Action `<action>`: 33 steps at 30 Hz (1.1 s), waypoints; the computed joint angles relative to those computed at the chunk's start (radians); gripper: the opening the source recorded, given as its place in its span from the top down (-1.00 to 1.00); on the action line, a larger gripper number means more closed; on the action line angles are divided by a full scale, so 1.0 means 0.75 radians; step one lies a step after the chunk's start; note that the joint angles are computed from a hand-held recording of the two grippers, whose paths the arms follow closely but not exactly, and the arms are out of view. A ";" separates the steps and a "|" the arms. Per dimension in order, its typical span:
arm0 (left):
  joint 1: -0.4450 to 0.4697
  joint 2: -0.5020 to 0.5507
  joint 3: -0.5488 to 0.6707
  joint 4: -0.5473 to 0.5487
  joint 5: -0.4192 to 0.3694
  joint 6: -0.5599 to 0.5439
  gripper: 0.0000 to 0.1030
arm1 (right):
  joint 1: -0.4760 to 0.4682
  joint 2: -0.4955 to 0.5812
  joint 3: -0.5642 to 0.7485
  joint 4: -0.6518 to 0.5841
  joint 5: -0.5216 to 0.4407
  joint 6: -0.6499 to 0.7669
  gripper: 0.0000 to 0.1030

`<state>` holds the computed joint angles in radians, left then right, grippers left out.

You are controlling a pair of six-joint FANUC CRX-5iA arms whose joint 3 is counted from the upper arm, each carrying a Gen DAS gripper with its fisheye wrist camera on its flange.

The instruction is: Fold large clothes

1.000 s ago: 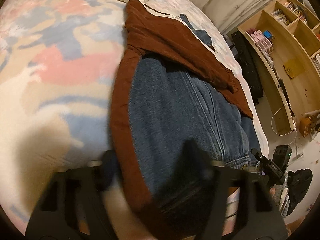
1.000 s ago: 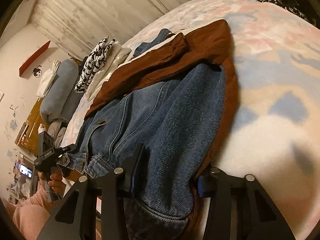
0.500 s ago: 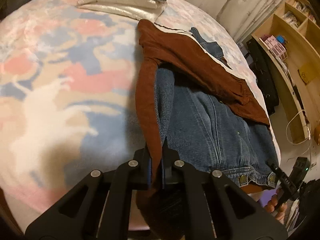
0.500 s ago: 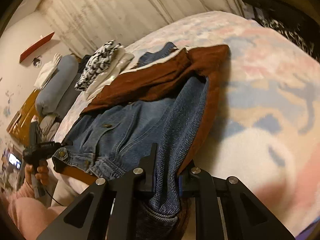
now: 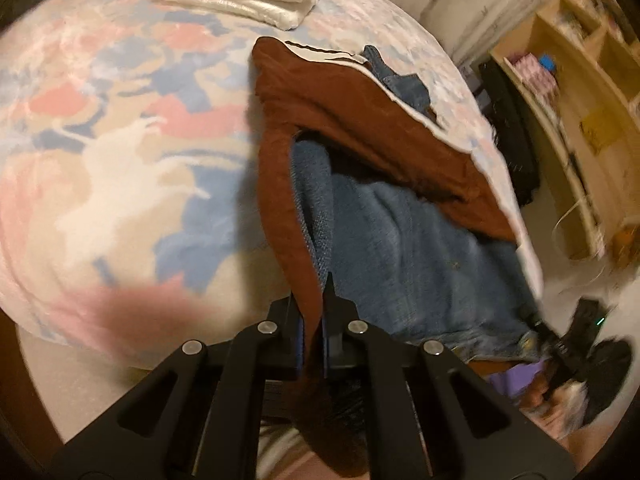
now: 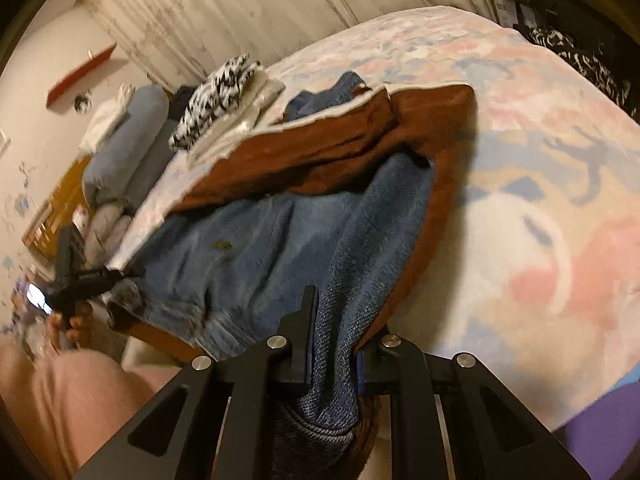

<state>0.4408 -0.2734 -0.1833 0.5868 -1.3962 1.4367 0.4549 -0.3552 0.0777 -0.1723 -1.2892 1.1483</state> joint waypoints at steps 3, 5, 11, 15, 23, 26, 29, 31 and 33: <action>0.010 0.071 0.031 0.103 0.008 0.056 0.94 | -0.056 0.040 0.059 -0.067 0.052 0.016 0.74; 0.003 0.104 0.045 0.164 0.035 0.097 0.94 | -0.084 0.075 0.107 -0.098 0.084 0.025 0.74; -0.016 0.232 0.083 0.387 0.224 0.205 0.94 | -0.294 0.298 0.363 -0.357 0.147 0.043 0.74; -0.059 0.405 0.224 0.433 0.345 0.268 0.94 | -0.401 0.516 0.574 -0.440 0.185 -0.061 0.74; -0.129 0.834 0.591 0.399 0.403 0.438 0.40 | -0.550 1.037 1.099 -0.537 0.062 -0.330 0.03; -0.138 0.922 0.653 0.408 0.405 0.461 0.22 | -0.586 1.119 1.161 -0.636 0.106 -0.349 -0.23; -0.150 0.982 0.792 0.243 0.369 0.481 0.14 | -0.574 1.151 1.189 -0.578 0.120 -0.329 -0.36; -0.165 1.031 0.903 0.140 0.316 0.459 0.14 | -0.550 1.179 1.228 -0.495 0.085 -0.289 -0.36; -0.194 1.093 1.069 -0.017 0.238 0.427 0.14 | -0.522 1.216 1.289 -0.395 0.012 -0.232 -0.36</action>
<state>0.2955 0.5466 0.6186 0.5737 -1.2180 1.7571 0.0637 0.5571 1.0448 -0.4683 -1.2804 0.9740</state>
